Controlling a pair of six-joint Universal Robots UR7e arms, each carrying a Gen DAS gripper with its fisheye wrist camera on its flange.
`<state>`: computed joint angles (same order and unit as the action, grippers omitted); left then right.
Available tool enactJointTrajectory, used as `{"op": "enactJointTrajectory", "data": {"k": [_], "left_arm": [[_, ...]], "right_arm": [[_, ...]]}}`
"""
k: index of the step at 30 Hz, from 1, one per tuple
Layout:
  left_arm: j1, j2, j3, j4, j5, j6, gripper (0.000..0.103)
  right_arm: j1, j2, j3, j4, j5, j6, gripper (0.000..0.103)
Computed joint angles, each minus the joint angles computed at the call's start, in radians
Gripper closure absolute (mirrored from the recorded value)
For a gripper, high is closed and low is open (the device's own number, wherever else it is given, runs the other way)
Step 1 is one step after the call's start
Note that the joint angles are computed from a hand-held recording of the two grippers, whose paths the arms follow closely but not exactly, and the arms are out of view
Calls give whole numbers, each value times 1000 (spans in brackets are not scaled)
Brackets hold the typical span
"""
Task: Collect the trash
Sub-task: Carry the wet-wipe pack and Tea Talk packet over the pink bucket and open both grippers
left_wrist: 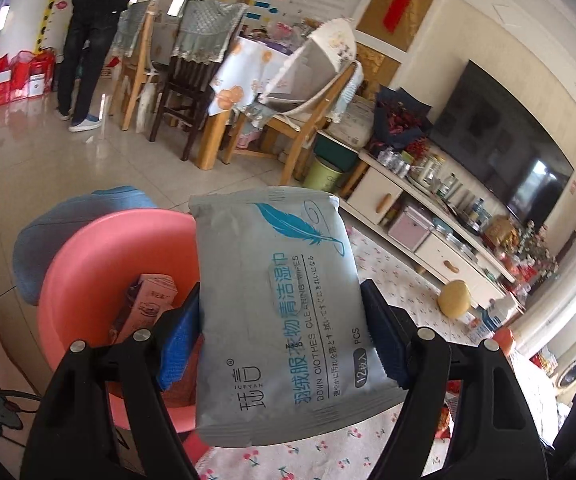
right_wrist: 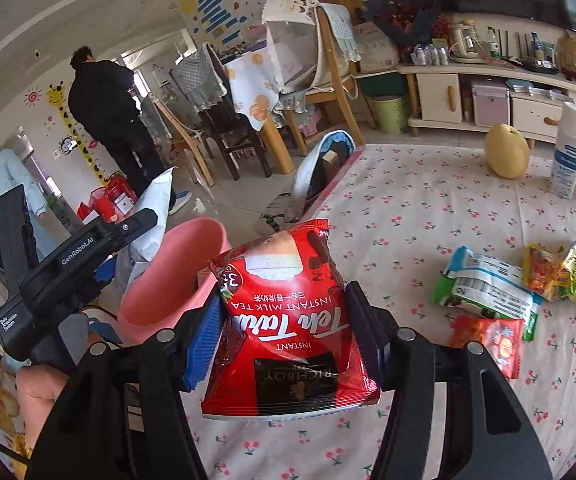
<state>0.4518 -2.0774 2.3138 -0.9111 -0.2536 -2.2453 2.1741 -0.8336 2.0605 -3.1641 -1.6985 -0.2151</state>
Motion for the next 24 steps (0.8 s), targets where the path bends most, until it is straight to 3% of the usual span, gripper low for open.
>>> {"op": "enactJointTrajectory", "data": {"k": [5, 12, 19, 24], "left_arm": [[9, -27, -41, 177, -27, -183, 27], [39, -100, -53, 253, -58, -290, 27], [86, -177, -35, 169, -63, -247, 27], [128, -222, -1, 2, -55, -98, 27]], "right_arm": [[48, 73, -86, 35, 27, 1, 42], [89, 179, -209, 91, 64, -2, 42], [108, 274, -318, 139, 90, 4, 42], [100, 331, -381, 170, 119, 41, 42]]}}
